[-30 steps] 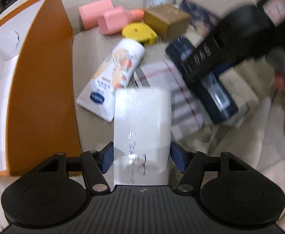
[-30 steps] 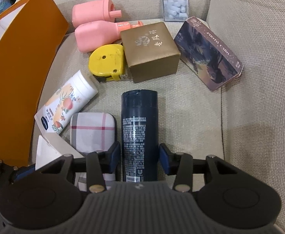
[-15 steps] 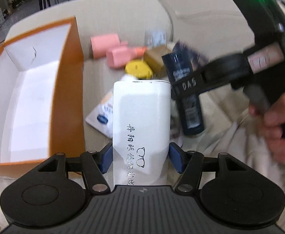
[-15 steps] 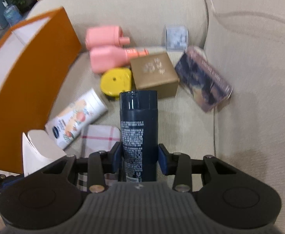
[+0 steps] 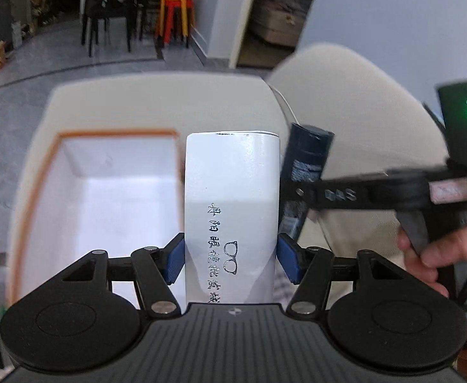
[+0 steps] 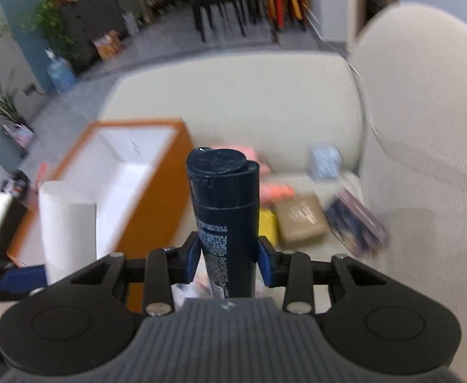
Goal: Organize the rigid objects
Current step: 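Carry the white box and navy bottle with both tools into the orange box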
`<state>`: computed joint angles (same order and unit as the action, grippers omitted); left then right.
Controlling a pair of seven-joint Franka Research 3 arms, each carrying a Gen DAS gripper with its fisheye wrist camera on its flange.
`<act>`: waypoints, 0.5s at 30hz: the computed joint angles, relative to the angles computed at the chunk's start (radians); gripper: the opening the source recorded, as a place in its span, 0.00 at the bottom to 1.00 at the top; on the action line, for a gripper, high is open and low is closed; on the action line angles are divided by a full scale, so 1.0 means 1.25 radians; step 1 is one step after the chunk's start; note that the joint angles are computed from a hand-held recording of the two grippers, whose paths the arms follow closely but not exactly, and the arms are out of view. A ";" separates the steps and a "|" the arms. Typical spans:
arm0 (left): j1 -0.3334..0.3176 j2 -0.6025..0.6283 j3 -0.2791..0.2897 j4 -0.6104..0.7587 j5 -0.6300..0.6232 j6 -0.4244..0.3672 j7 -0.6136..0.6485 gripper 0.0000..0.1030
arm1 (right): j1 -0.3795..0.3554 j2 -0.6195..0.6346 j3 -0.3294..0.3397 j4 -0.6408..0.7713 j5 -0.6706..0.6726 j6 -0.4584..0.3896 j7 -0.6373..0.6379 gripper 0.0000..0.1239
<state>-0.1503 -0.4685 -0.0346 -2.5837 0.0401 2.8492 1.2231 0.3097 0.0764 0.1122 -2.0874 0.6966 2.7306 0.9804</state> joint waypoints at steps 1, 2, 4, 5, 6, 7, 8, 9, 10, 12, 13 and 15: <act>0.010 -0.005 0.009 0.009 0.006 -0.010 0.009 0.67 | 0.000 0.000 0.005 0.013 0.026 -0.013 -0.015 0.30; 0.021 -0.006 0.015 0.017 0.012 -0.021 0.015 0.67 | 0.001 0.003 0.010 0.031 0.052 -0.030 -0.028 0.30; 0.046 -0.001 0.025 0.039 0.028 -0.043 0.037 0.67 | 0.004 0.018 0.018 0.074 0.099 -0.068 -0.047 0.30; 0.059 0.008 0.026 0.051 0.035 -0.055 0.043 0.67 | 0.006 0.028 0.022 0.096 0.118 -0.087 -0.053 0.30; 0.071 0.017 0.029 0.065 0.041 -0.072 0.051 0.67 | 0.008 0.038 0.026 0.115 0.130 -0.102 -0.052 0.30; 0.077 0.030 0.036 0.077 0.040 -0.083 0.065 0.67 | 0.012 0.049 0.030 0.136 0.140 -0.118 -0.050 0.30; 0.080 0.041 0.045 0.087 0.034 -0.093 0.084 0.67 | 0.015 0.062 0.034 0.157 0.147 -0.131 -0.047 0.30; 0.086 0.053 0.051 0.095 0.030 -0.102 0.099 0.67 | 0.020 0.078 0.039 0.179 0.149 -0.139 -0.042 0.30; 0.095 0.071 0.054 0.104 0.028 -0.109 0.112 0.67 | 0.027 0.096 0.043 0.201 0.141 -0.142 -0.030 0.30; 0.115 0.106 0.053 0.120 0.036 -0.114 0.142 0.67 | 0.041 0.132 0.050 0.240 0.115 -0.144 -0.001 0.30; 0.127 0.120 0.048 0.123 0.045 -0.118 0.153 0.67 | 0.046 0.153 0.055 0.263 0.104 -0.148 0.009 0.30; 0.141 0.140 0.044 0.129 0.040 -0.145 0.164 0.67 | 0.055 0.197 0.059 0.309 0.074 -0.171 0.044 0.30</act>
